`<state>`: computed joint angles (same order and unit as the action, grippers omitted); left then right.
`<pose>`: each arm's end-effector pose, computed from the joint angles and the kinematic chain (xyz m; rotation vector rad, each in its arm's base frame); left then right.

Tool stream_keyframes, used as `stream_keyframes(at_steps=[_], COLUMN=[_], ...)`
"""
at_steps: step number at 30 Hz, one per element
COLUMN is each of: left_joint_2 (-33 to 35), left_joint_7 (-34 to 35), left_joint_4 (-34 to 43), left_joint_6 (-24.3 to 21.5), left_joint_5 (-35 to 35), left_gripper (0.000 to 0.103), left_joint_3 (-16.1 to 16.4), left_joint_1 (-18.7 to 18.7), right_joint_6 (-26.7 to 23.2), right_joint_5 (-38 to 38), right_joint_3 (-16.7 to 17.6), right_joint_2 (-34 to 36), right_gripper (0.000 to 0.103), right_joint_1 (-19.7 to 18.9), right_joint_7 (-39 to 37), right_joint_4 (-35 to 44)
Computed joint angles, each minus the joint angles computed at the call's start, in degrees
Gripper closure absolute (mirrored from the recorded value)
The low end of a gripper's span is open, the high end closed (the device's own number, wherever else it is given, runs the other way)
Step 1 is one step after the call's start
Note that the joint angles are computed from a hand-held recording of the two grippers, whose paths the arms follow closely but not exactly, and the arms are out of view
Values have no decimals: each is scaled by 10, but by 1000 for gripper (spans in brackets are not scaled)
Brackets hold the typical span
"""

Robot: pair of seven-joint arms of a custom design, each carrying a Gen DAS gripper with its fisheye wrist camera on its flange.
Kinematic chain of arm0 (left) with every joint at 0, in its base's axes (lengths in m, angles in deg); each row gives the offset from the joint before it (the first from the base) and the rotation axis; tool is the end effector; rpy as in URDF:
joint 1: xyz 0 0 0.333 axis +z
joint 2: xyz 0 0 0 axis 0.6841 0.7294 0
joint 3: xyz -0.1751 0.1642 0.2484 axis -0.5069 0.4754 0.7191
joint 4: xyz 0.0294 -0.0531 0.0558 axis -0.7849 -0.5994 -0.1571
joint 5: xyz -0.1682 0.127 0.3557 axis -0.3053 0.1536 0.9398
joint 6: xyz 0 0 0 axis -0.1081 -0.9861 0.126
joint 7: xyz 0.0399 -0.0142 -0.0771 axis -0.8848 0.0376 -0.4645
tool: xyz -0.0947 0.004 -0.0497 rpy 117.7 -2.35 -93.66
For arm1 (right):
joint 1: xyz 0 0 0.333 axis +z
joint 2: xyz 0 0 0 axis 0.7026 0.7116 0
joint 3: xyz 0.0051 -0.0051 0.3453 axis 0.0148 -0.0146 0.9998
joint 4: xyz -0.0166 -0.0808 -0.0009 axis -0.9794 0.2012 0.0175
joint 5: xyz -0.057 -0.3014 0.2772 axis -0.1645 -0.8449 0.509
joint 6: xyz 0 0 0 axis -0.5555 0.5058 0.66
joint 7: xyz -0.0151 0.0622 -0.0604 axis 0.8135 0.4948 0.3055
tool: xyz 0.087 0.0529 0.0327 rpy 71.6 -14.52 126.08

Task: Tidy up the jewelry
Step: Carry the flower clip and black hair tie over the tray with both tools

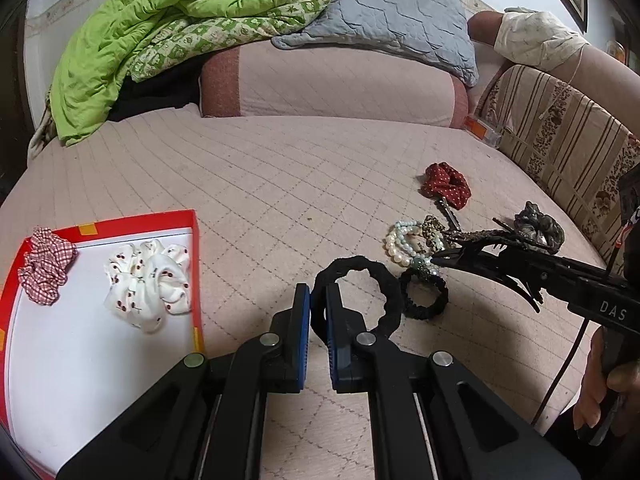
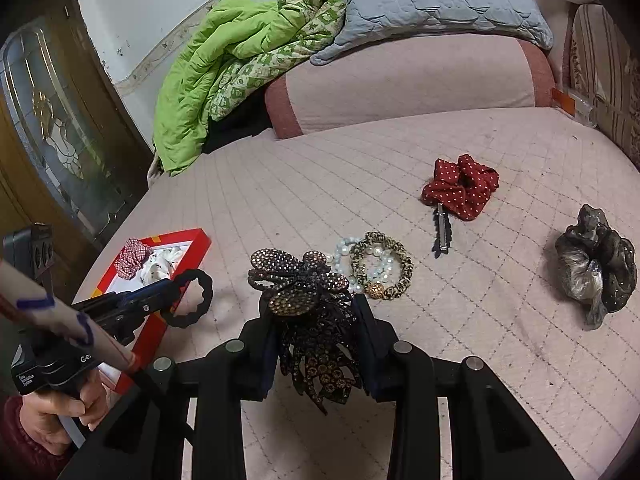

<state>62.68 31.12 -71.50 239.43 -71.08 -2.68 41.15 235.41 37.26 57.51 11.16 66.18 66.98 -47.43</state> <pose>0.7016 -0.1801 0.5191 -1.4442 2.1846 -1.0387 0.6325 0.2702 0.5298 -1.5360 1.7058 -0.4190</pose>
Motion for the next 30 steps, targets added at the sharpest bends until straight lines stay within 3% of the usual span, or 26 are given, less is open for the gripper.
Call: stream_keyframes(at_steps=[16,30], left_joint_2=[-26,-35], left_joint_7=[45,72], left_joint_4=[-21,-22], left_joint_6=[9,7], left_joint_5=[-74,-143], left_gripper=[95,95], left_joint_3=[-2,21], left_joint_1=[38,76], right_joint_6=[11,-48], right_joint_5=[-18,15], right_joint_3=[-5,31], right_joint_2=[25,92], right_gripper=[66,66], right_joint_1=[42,62], right_joint_7=[27,-40], right_joint_4=[36,164])
